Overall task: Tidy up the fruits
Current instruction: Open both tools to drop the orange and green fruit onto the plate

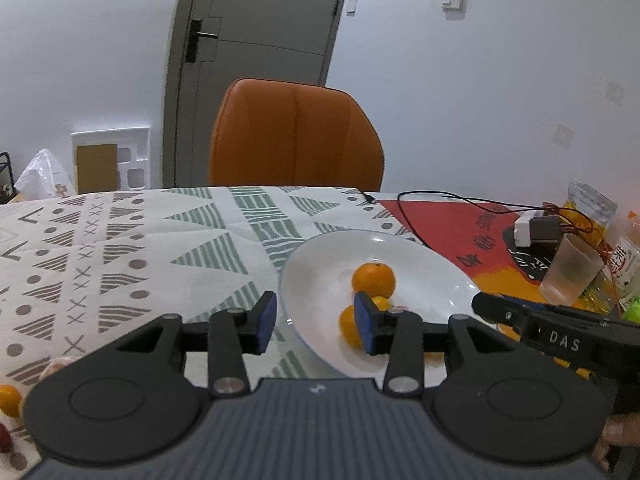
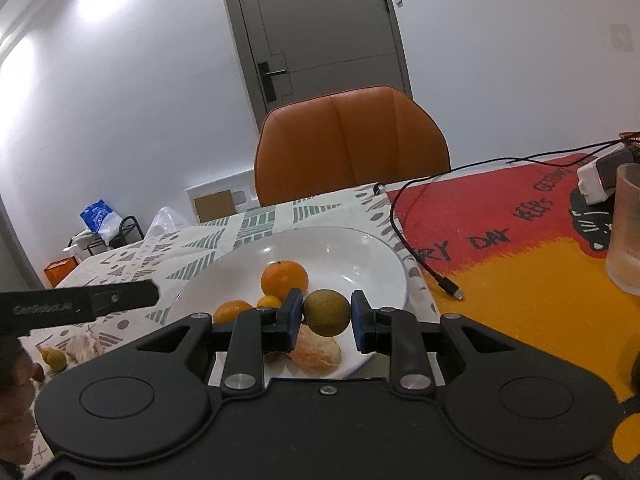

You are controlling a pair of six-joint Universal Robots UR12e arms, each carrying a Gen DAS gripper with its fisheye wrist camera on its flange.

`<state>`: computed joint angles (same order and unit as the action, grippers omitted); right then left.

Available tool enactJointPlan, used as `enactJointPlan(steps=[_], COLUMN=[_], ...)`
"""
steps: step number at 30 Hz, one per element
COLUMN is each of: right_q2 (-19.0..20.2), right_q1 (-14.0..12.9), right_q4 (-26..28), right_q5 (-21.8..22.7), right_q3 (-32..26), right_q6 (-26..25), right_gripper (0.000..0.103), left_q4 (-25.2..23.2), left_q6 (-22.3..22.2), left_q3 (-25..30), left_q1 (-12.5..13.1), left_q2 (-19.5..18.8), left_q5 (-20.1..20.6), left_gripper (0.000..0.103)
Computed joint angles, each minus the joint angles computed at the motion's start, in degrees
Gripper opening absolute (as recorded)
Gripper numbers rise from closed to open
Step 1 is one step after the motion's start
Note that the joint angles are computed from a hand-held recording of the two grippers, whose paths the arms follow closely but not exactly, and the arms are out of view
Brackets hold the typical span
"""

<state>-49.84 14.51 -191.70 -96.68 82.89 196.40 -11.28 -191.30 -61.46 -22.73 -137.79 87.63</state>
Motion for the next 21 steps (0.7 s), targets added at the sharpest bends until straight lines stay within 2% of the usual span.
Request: enactJointPlan(steps=[2, 5, 10, 14, 18, 21], right_q2=[0.22, 0.00, -0.50, -0.94, -1.27, -1.41], right_q1=[0.19, 0.28, 0.50, 0.72, 1.10, 1.31], right_q4=[-0.26, 0.19, 0.16, 0.12, -0.57, -1.47], right_q5=[-0.86, -0.81, -0.54, -0.23, -0.04, 0.35], right_q3=[-0.26, -0.01, 0.89, 1.60, 2.21, 2.59], right_q6=[-0.38, -0.16, 0.05, 0.60, 0.84, 1.28], right_gripper=[0.036, 0.036, 0.042, 0.045, 0.056, 0.060], left_q4=[0.06, 0.89, 1.98, 3.66, 5.04, 5.57], left_q6=[-0.27, -0.77, -1.67, -2.13, -3.77, -3.99], left_q3=[-0.62, -1.70, -3.37, -4.94, -6.72, -8.02], left_q1=[0.13, 0.22, 0.32, 0.56, 1.06, 1.28], left_q2=[0.42, 1.06, 2.12, 2.96, 3.89, 4.60], left_q5=[0.25, 1.24, 3.03, 2.95, 1.73, 1.86], left_gripper=[0.046, 0.056, 0.077, 0.080, 0.080, 0.080])
